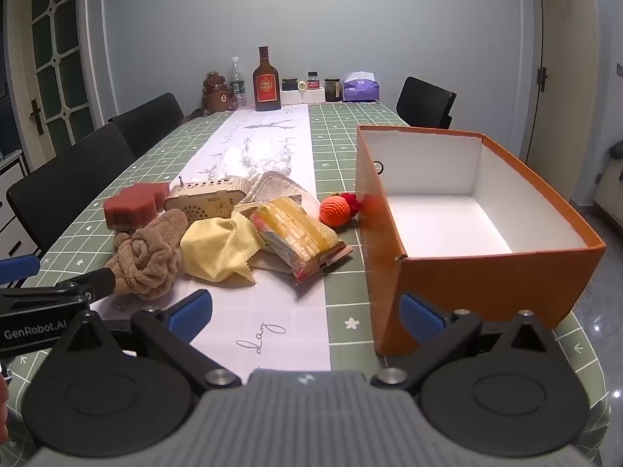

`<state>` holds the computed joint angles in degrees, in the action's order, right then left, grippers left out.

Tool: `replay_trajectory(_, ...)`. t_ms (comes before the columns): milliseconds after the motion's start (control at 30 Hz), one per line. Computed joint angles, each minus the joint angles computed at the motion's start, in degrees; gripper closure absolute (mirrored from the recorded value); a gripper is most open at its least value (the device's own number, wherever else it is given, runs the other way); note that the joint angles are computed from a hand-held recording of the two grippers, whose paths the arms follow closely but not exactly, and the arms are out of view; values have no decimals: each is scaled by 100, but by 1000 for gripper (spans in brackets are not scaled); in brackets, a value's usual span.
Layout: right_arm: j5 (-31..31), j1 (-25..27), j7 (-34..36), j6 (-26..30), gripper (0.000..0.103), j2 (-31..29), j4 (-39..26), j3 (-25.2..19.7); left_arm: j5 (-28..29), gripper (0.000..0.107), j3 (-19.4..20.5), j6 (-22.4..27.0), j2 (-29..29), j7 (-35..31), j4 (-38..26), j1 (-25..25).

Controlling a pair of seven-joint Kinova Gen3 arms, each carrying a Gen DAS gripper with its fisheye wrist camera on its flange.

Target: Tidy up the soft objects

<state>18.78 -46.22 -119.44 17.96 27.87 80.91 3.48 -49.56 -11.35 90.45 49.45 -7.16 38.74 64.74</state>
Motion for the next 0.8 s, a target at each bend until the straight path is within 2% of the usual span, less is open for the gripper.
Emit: replay_trajectory(800, -16, 26, 53, 40, 2, 9, -29, -29, 11, 4, 5, 12, 13, 24, -41, -5)
